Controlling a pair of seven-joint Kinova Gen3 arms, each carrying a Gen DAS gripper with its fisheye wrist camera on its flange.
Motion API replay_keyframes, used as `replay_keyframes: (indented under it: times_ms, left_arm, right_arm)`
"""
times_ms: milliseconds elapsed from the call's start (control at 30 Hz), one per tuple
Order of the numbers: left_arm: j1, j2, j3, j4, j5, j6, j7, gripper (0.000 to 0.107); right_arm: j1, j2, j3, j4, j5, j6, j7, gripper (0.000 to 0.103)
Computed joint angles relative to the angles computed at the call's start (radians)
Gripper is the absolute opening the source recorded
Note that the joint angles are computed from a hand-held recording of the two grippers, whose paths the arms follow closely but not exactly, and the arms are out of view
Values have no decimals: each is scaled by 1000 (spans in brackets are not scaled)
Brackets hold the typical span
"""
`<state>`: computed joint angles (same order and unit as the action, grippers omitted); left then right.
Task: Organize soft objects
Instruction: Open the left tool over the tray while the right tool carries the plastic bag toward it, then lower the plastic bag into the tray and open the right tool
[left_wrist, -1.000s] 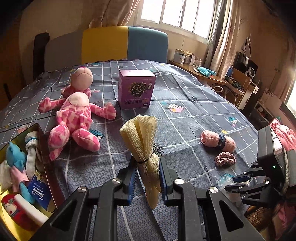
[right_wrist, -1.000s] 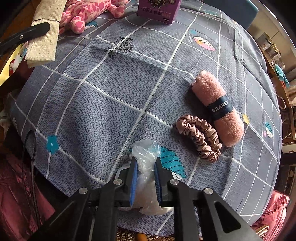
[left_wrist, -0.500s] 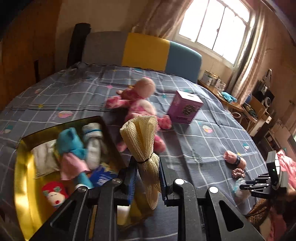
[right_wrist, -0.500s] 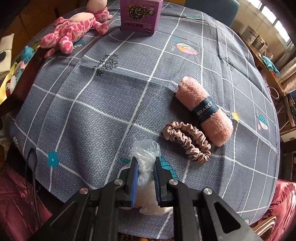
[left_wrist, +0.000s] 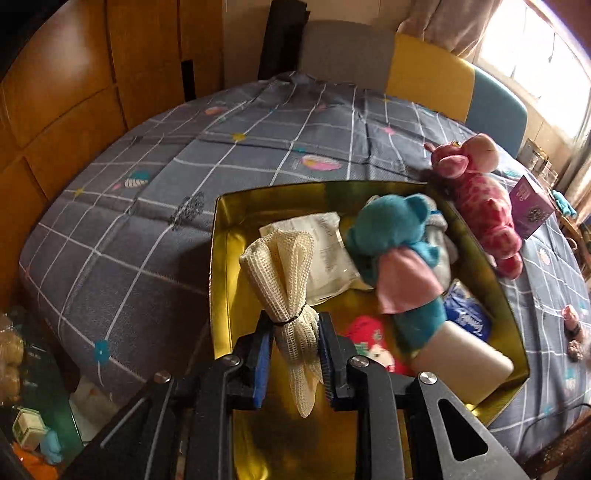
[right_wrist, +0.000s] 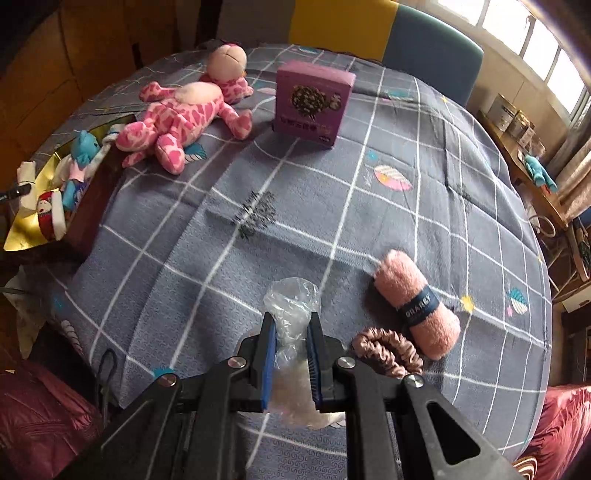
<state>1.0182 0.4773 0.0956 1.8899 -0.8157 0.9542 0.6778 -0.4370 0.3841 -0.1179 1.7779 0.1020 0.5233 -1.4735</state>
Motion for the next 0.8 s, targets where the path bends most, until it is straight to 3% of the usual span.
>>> replay_keyframes:
  times_ms: [100,167,233,333,433,600,800]
  left_arm:
    - [-25,15,-7,13,9,-37,-4,31]
    - [-17,24,-18,13,4,-44,12,50]
    - [7,32,-31,8,-10,-29,44,53]
    - [36,35,-36,1,-26,14,88,55]
    - [77,40,-31,-18,-31,102,151,65]
    - [122,49,-3,-54,-20,239,251,77]
    - [152,82,33,-140,42,413,272,85]
  right_arm:
    - [34,-1,-81,-30,-76,-11,84,14]
    - [31,15,-126,-61,-122,-13,138,14]
    - [30,41,-178,-96,-176,-8,206,14]
    - [5,98,-240,-165,-249,17,298,14]
    - [-22,172,-297,-244,-332,52,384,14]
    - [-104,310,-334,-386,-430,103,454,14]
    - [-264,432,-262,-530,-422,138,408,15]
